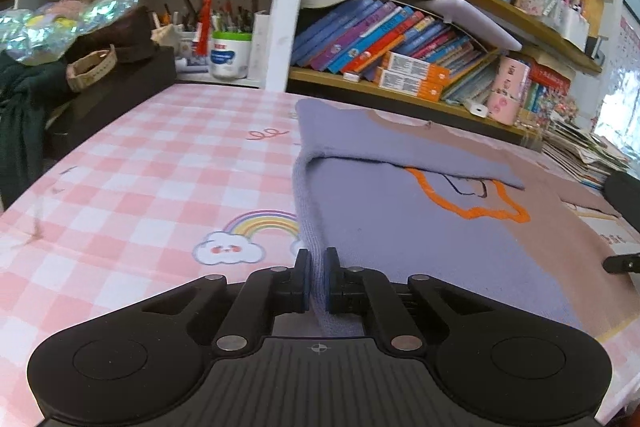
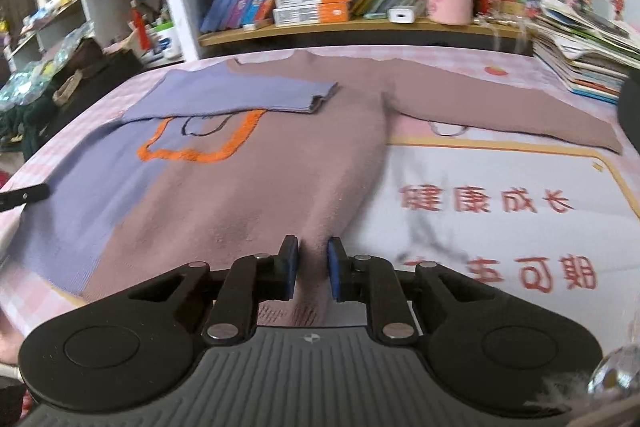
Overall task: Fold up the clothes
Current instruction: 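Fold the lavender side edge inward over the body and open the left tool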
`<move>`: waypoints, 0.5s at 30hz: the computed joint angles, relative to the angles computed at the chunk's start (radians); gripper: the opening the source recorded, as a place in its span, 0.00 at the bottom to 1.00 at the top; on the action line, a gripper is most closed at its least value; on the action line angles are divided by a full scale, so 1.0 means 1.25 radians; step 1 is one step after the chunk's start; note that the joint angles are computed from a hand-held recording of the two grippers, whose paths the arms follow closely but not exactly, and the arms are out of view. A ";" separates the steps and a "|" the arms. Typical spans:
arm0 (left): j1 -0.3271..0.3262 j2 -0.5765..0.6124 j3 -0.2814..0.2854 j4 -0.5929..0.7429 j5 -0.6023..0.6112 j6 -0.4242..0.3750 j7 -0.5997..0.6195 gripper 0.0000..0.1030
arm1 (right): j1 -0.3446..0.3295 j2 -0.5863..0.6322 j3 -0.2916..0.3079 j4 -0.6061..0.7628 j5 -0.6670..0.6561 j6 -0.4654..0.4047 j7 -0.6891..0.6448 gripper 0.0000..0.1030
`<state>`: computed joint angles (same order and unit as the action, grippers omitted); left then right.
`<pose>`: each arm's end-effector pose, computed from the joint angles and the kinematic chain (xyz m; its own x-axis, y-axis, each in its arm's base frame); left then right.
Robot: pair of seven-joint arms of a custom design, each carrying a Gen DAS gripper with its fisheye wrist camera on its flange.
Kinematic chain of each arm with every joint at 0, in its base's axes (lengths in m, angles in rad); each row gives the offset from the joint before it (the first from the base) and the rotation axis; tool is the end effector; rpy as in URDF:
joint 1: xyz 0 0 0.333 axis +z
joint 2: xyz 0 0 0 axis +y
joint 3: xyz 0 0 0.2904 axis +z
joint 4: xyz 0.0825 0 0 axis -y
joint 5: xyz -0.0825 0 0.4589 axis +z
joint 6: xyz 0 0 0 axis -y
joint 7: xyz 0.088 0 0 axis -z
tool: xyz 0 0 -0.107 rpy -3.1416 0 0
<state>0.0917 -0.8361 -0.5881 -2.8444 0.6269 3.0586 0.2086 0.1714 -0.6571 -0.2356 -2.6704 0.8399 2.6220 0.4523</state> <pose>0.3814 -0.2209 0.4111 0.0968 -0.9782 0.1837 -0.4818 -0.2076 -0.8513 0.4689 -0.0402 0.4370 0.4730 -0.8690 -0.1452 -0.6046 -0.2003 -0.7709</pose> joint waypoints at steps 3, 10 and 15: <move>-0.006 -0.014 0.009 -0.013 -0.002 -0.001 -0.002 0.05 | 0.013 -0.003 0.009 -0.006 0.002 0.019 -0.015 0.15; 0.058 -0.167 -0.133 -0.016 0.053 -0.040 -0.100 0.12 | 0.058 -0.011 -0.030 0.001 0.066 0.093 -0.075 0.48; 0.120 -0.202 -0.175 0.006 0.090 0.083 -0.130 0.37 | 0.089 0.063 -0.067 0.094 0.167 0.184 -0.105 0.67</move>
